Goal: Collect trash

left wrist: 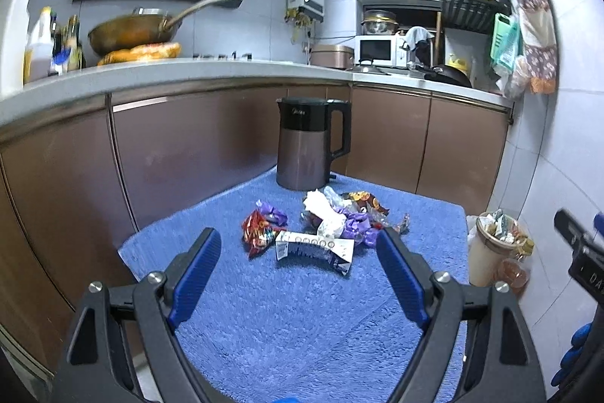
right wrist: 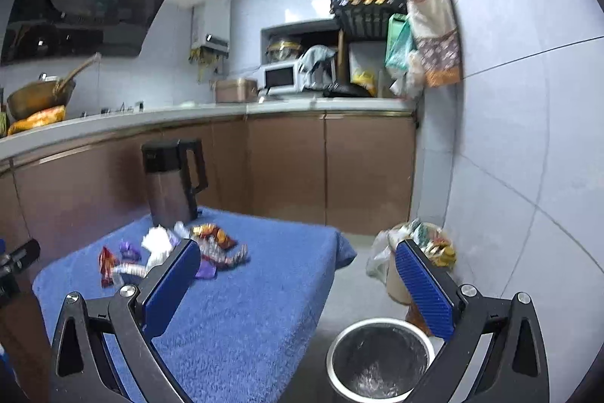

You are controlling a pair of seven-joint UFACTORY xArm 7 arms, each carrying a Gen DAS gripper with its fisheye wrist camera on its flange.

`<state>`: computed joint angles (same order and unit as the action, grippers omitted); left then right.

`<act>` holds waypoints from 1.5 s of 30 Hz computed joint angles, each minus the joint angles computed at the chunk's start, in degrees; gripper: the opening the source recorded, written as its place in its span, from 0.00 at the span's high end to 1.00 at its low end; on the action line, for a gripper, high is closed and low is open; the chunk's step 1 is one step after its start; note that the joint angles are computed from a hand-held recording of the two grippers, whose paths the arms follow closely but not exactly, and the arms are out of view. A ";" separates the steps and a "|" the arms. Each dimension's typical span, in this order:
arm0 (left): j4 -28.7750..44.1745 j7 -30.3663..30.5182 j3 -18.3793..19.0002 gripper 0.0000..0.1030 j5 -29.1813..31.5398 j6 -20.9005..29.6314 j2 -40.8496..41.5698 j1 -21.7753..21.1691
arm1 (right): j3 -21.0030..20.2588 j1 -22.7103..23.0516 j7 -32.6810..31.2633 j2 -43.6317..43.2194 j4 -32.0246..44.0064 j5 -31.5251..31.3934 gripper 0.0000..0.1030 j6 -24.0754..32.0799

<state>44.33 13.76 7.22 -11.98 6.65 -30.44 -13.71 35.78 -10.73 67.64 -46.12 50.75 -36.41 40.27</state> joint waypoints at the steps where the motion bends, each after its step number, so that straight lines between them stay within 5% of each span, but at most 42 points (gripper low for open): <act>1: 0.32 0.80 1.98 0.19 -1.03 0.14 0.58 -1.67 | -0.59 0.49 -0.80 1.04 -0.20 0.21 0.00 -0.66; 5: 1.50 3.49 6.35 0.19 -4.26 0.40 3.44 -4.37 | -2.57 1.84 -3.43 5.53 -0.12 0.12 0.00 -2.61; 9: 4.95 8.39 10.93 0.19 -10.16 5.74 7.53 -7.52 | -4.88 2.92 -4.28 10.12 0.26 -1.02 0.00 -5.66; 15: 15.45 18.22 18.73 0.19 -26.28 23.47 17.35 -12.47 | -11.31 7.25 -10.27 20.77 4.10 -0.94 0.00 -11.01; 19: 23.57 18.02 19.46 0.20 -34.29 33.80 25.80 -10.98 | -16.41 11.69 -16.53 27.58 6.94 1.22 0.02 -13.31; 24: 34.79 12.05 17.22 0.22 -39.88 41.53 36.72 -6.65 | -21.60 16.43 -24.34 35.55 11.52 4.52 0.11 -15.19; 31: 49.67 -0.60 12.60 0.47 -42.08 49.01 50.61 0.44 | -27.76 21.27 -40.72 45.89 19.10 17.26 0.31 -18.06; 37: 55.18 -6.18 8.25 0.62 -41.44 51.60 55.67 4.92 | -29.14 21.82 -56.20 54.96 28.02 30.69 0.40 -16.70; 45: 58.21 -10.28 2.47 0.63 -39.66 52.06 58.13 9.44 | -29.54 22.37 -62.82 65.94 39.73 37.39 0.52 -10.83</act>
